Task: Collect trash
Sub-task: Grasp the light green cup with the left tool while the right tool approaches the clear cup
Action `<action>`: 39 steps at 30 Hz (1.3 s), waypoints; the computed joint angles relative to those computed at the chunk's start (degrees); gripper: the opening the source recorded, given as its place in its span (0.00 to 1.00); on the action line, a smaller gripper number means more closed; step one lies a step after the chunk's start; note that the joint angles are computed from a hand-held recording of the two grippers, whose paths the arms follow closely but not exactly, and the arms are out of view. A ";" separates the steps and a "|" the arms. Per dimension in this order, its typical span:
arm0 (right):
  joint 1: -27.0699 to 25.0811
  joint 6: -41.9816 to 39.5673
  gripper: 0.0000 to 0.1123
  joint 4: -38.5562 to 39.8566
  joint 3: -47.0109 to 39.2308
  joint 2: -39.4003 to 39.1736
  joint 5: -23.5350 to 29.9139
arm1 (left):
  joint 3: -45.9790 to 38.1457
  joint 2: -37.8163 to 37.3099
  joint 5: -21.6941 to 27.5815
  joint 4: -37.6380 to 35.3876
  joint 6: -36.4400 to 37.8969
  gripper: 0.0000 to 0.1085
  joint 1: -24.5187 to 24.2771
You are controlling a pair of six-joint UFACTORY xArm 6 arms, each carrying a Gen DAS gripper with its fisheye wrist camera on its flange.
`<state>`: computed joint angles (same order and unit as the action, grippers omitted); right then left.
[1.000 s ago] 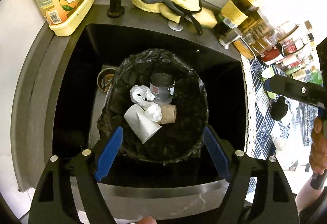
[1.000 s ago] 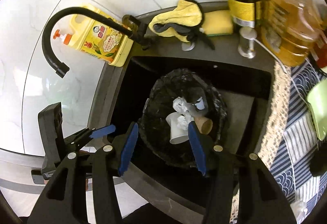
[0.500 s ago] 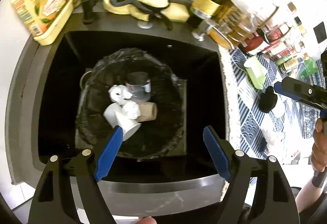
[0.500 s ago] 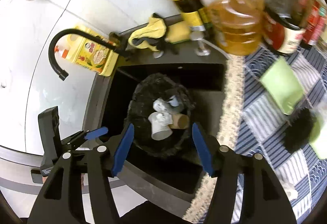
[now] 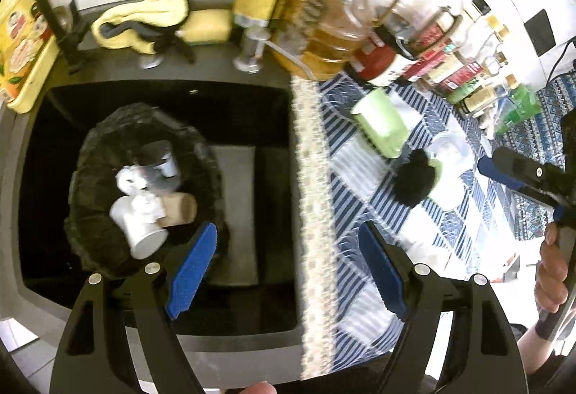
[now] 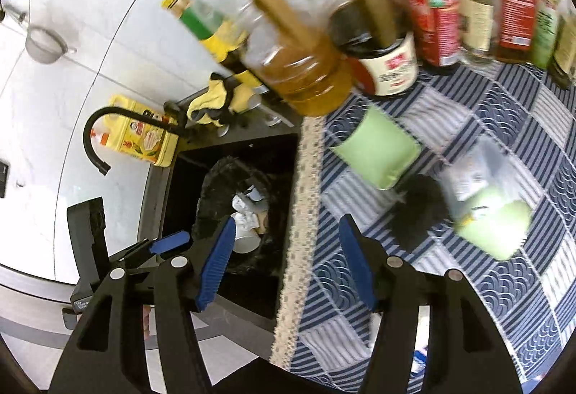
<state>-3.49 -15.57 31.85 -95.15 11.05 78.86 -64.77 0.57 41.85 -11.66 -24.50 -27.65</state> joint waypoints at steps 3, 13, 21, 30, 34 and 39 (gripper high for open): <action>-2.94 -0.81 0.53 0.70 -1.52 1.01 1.59 | -4.06 3.68 0.08 -1.16 -1.14 0.73 -1.56; -10.95 -4.89 0.53 2.49 -8.77 7.01 8.03 | -17.17 16.69 1.90 -9.40 -3.05 0.72 -3.78; -15.47 -8.03 0.53 3.59 -15.58 12.97 13.75 | -30.36 28.17 4.51 -5.91 -13.26 0.71 -4.15; -19.26 -9.62 0.53 4.74 -24.69 20.92 20.13 | -51.64 43.25 14.73 3.66 -26.55 0.60 -4.63; -20.23 -9.39 0.53 5.03 -29.92 24.94 23.05 | -58.02 47.42 18.39 6.53 -30.47 0.50 -4.98; -21.04 -8.98 0.53 6.19 -36.16 29.33 26.46 | -62.81 50.97 20.84 7.20 -35.06 0.32 -5.13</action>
<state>-24.53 -24.55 38.04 -131.31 40.38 105.32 -127.58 51.54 62.69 -4.46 -59.55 -32.77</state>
